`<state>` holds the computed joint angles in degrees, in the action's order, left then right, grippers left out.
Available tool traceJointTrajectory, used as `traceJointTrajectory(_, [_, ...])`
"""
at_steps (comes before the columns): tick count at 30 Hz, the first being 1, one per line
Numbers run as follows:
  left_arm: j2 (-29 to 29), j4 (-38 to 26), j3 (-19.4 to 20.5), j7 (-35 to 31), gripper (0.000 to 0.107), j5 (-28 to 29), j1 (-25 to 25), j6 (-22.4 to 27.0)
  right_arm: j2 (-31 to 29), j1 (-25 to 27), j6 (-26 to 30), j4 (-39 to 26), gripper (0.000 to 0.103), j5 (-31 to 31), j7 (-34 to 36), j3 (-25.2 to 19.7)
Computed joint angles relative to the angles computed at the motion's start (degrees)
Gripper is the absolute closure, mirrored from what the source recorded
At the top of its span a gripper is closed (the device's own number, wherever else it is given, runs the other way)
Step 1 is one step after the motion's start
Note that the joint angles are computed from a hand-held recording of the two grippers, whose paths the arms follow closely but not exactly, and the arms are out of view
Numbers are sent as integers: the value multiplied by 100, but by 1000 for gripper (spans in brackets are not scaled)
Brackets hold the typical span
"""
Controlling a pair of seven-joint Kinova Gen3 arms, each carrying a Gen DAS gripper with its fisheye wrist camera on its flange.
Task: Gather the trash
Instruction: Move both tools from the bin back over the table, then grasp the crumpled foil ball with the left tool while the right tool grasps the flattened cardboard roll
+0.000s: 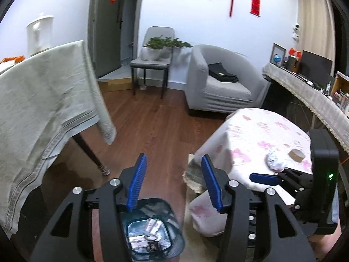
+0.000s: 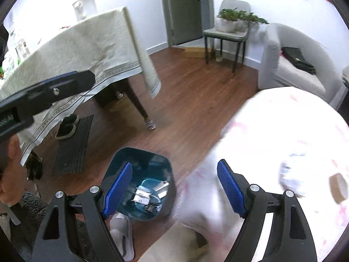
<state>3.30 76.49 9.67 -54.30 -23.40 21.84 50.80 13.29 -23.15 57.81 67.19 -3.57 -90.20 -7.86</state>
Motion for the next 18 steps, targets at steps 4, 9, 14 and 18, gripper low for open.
traceJointTrajectory(4, [300,-313,74,85,47,-141,238,34,-251,261,-100,219,22,-79,84,98])
traceJointTrajectory(9, [636,-661,-6,31,41,-107,573,44,-492,640,-187,475,22,-166,173,235])
traceJointTrajectory(14, [1027,-1051,-114,-32,33,-38,925,144,-682,996,-241,662,22,-280,290,358])
traceJointTrajectory(18, [1298,-1331,-189,-175,30,135,1106,196,-802,1256,-299,833,22,-379,377,456])
